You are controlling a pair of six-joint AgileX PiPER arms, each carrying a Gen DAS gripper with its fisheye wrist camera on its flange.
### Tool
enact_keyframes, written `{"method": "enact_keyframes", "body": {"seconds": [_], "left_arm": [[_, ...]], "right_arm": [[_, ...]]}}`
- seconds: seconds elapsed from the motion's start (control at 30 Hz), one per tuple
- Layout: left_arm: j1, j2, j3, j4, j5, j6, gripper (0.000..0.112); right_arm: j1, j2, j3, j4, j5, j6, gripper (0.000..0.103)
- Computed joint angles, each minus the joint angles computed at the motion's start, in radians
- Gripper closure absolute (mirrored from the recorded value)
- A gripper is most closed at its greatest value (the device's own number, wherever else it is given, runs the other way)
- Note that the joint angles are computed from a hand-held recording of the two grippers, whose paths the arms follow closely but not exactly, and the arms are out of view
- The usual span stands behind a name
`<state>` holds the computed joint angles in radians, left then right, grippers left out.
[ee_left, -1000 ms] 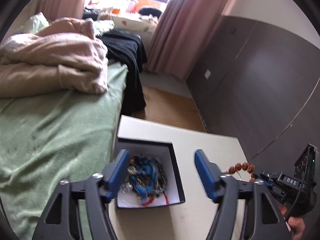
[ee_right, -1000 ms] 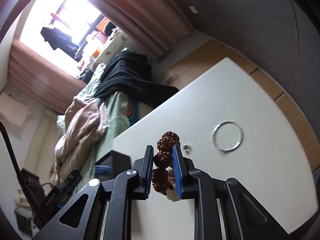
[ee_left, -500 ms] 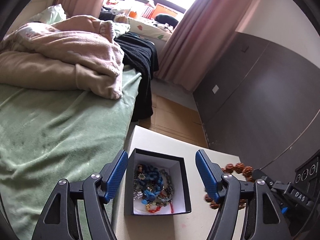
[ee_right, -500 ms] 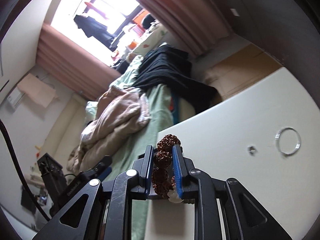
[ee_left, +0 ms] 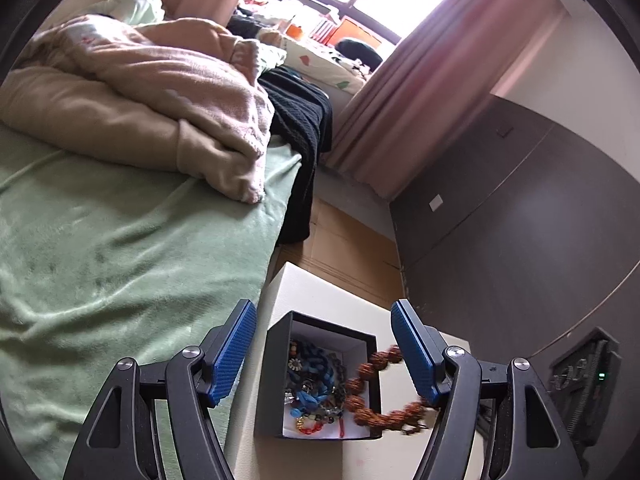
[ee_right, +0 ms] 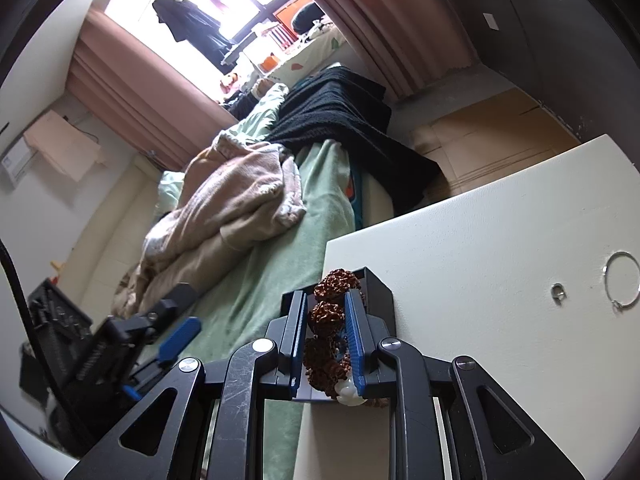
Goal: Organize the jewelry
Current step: 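Drop the pendant in the box with left tool while right drops the brown bracelet, then move both open tools back to the two silver rings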
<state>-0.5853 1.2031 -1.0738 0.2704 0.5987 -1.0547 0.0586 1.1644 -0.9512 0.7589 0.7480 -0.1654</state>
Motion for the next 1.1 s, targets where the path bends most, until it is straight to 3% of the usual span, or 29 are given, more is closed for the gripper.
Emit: {"method": "enact_keyframes", "body": {"seconds": [0.1, 0.17, 0.37, 0.67, 0.83, 0.93, 1.1], "left_arm": [[0.006, -0.002, -0.001, 0.004, 0.008, -0.004, 0.042], [0.010, -0.006, 0.001, 0.009, 0.012, -0.008, 0.042], [0.017, 0.013, -0.007, -0.014, 0.010, 0.011, 0.042], [-0.011, 0.038, -0.021, 0.016, 0.013, -0.020, 0.042], [-0.009, 0.034, -0.018, 0.021, 0.014, -0.024, 0.042], [-0.016, 0.046, -0.026, 0.012, 0.022, -0.009, 0.042], [-0.057, 0.090, -0.062, 0.001, 0.033, 0.025, 0.042]], "right_arm": [[0.044, 0.042, -0.011, 0.021, -0.026, 0.007, 0.081], [0.059, 0.075, -0.028, 0.067, -0.001, -0.036, 0.081], [0.007, 0.057, -0.004, 0.130, 0.034, -0.097, 0.081], [-0.072, 0.051, 0.015, 0.035, 0.071, -0.029, 0.080], [0.021, 0.039, 0.016, -0.201, 0.002, 0.182, 0.080], [0.042, 0.036, 0.006, -0.311, 0.005, 0.264, 0.080], [-0.091, 0.000, 0.021, -0.283, 0.072, 0.205, 0.080]]}}
